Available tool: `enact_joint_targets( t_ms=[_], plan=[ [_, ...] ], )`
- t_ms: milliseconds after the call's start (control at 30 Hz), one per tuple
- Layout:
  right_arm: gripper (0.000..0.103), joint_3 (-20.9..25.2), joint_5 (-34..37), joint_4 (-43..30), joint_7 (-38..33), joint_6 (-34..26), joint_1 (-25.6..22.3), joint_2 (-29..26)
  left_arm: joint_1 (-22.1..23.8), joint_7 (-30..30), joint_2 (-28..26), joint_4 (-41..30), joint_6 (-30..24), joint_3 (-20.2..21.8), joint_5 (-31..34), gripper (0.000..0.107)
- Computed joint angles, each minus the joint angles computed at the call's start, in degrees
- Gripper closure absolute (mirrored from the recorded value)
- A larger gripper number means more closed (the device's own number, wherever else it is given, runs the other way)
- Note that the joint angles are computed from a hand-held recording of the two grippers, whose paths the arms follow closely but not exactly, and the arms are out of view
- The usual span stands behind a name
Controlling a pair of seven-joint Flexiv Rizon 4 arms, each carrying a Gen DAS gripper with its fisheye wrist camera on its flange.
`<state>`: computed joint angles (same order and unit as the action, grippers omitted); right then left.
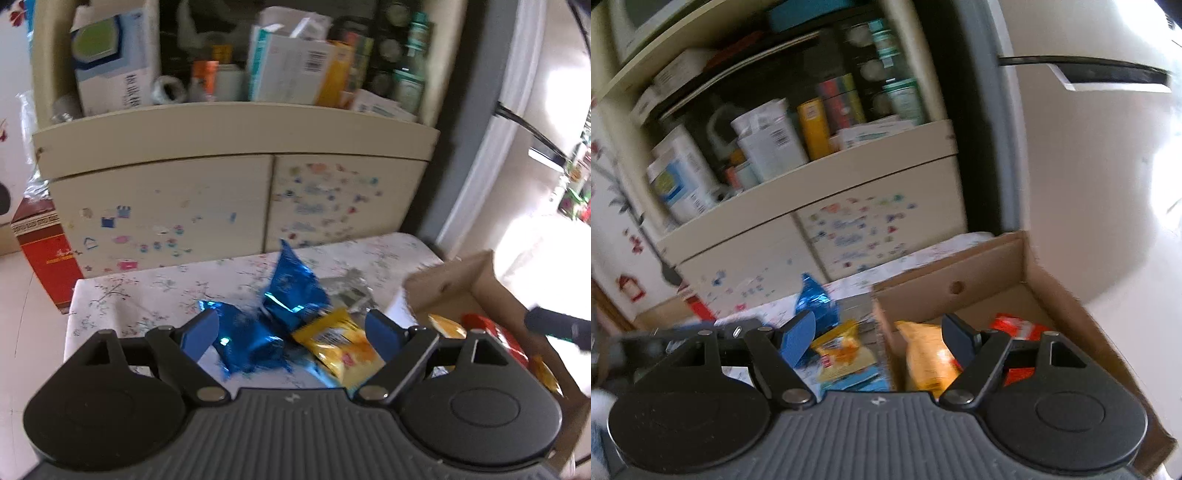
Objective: Organize snacks
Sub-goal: 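Lower the right gripper onto a yellow waffle packet while the left gripper lowers onto a blue foil packet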
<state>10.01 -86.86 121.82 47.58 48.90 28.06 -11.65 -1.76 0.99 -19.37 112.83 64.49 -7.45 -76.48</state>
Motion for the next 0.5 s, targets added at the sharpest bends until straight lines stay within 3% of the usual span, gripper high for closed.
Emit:
enact_joint_targets(
  t_ms=[200, 500],
  plan=[
    [0.022, -1.92, -6.38, -4.54, -3.79, 7.71, -1.03, -5.58, 0.4, -2.01, -4.24, -3.94, 2.75, -0.84, 1.98, 0.02],
    [0.023, -4.17, -2.57, -10.55, -14.1, 12.92, 0.2, -12.9, 3.71, -15.14, -9.55, -8.6, 1.1, -2.39, 12.75, 0.02]
  ],
)
